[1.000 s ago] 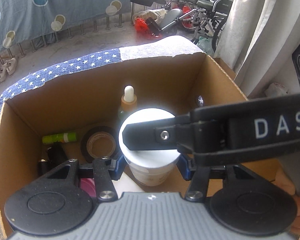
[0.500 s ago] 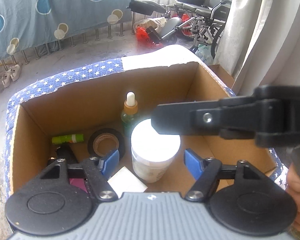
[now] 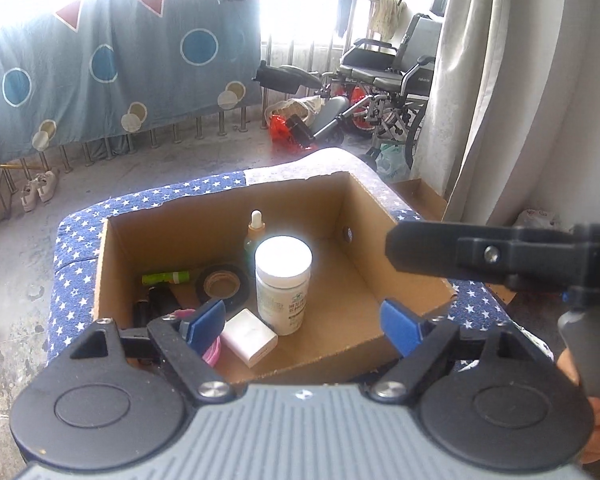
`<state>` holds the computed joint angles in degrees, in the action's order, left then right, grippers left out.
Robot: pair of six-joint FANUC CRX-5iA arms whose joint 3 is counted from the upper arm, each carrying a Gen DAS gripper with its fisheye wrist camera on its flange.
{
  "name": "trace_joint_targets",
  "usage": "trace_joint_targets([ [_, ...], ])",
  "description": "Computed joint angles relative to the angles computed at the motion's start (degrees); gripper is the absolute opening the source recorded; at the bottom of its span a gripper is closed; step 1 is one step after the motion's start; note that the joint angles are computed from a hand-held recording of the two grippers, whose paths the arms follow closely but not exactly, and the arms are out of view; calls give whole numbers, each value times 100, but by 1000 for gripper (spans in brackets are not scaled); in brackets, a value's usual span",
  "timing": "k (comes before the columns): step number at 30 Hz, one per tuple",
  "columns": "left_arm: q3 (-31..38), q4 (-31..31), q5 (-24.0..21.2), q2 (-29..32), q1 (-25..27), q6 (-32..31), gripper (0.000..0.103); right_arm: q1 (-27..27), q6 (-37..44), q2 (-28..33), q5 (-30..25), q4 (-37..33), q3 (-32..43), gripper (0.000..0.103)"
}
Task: Organize rigid objects
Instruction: 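Move the right gripper to the gold round jar and close on it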
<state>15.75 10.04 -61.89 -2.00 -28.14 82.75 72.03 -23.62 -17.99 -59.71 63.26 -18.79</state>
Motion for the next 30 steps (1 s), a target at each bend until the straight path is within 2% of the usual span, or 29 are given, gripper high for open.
trace_joint_targets([
  [5,-587,43,42,-627,130,7,90,903,-608,84,-1038,165,-66,102],
  [8,-887,-20,-33,-928,227,43,90,1233,-621,206,-1400,-31,23,102],
  [14,-1368,-30,-236,-1291,484,244,90,1326,-435,457,-1116,-466,181,102],
  [23,-1809,-201,-441,-1601,792,474,90,1110,-205,774,-567,-839,412,102],
  [30,-2086,-302,-181,-1684,898,600,90,836,-174,771,-29,-993,329,102],
])
